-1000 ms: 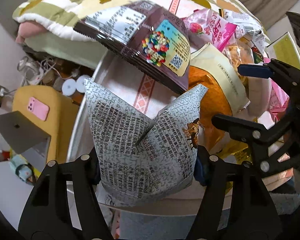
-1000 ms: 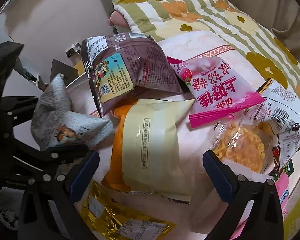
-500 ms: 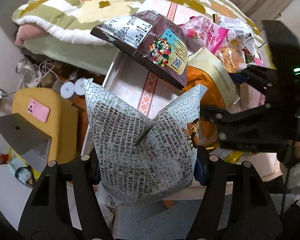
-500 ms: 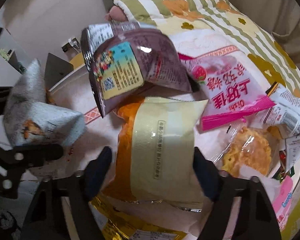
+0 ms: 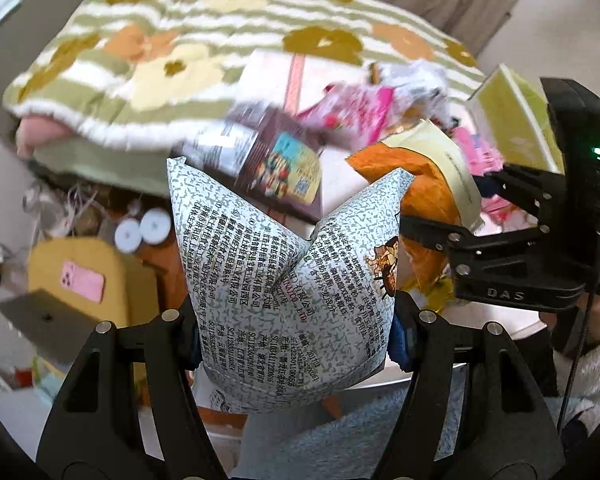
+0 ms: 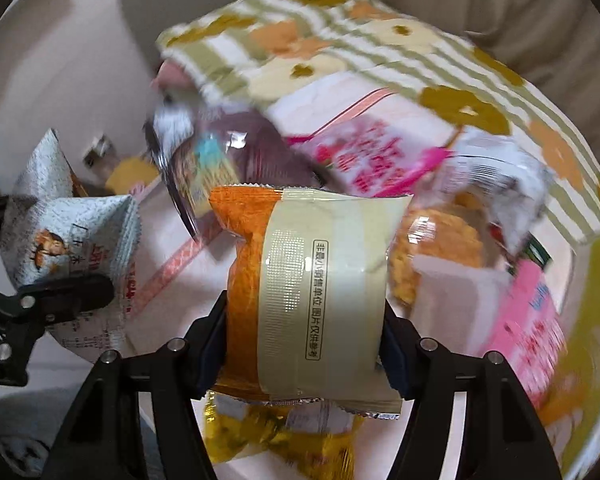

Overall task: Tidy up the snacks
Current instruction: 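Carry both bags into the yellow-green box and open both tools to release them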

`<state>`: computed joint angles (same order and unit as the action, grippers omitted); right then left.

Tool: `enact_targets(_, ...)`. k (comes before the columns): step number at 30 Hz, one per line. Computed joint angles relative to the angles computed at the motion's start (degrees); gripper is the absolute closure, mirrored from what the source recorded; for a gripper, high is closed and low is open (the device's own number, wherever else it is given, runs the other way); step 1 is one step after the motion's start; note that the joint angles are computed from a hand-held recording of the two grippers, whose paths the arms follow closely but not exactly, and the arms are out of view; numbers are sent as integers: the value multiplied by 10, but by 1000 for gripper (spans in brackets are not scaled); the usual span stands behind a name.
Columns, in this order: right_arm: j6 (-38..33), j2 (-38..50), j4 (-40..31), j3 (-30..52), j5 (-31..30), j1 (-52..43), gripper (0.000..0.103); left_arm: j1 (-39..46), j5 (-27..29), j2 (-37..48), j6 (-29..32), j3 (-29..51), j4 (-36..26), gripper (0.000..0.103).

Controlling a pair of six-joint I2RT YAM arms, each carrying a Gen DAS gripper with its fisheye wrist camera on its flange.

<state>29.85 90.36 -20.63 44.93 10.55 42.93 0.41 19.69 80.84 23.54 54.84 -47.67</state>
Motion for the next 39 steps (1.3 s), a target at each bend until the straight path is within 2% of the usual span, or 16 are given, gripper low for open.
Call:
enact_targets(5, 92, -109, -91, -9, 60, 28, 42, -26, 34, 7, 24, 58, -33, 39)
enact_targets(9, 141, -211, -164, -24, 90, 27, 42, -84, 40, 9, 9, 103, -41, 39)
enact_targets(12, 159, -298, -225, -35, 100, 3, 42, -143, 33, 10, -27, 137, -35, 39)
enact_targets(16, 136, -420, -317, -41, 107, -59, 42, -229, 13, 22, -93, 177, -19, 39)
enact_targets(18, 93, -472, -350, -40, 90, -110, 42, -286, -8, 38, -140, 206, -5, 39)
enact_targets(20, -27, -535, -377, -38, 14, -243, 42, -334, -22, 61, -180, 237, 6, 39)
enact_targets(23, -197, -583, -402, -30, -102, -459, 42, -402, -38, 118, -241, 301, 19, 39)
enact_targets(26, -344, -566, -406, -14, -203, -675, 42, -460, -61, 194, -291, 384, 23, 39)
enact_targets(29, -516, -495, -410, 9, -334, -891, 42, -502, -75, 273, -329, 475, 16, 39)
enact_targets(30, -555, -470, -408, 15, -361, -935, 42, -513, -81, 297, -338, 505, 9, 39)
enact_targets(34, -639, -376, -395, 36, -411, -1028, 42, -547, -96, 412, -363, 656, -42, 39)
enact_targets(36, -657, -336, -385, 45, -420, -1055, 42, -556, -101, 483, -367, 755, -88, 39)
enact_targets(39, -656, -297, -364, 50, -419, -1066, 42, -566, -104, 607, -363, 955, -193, 39)
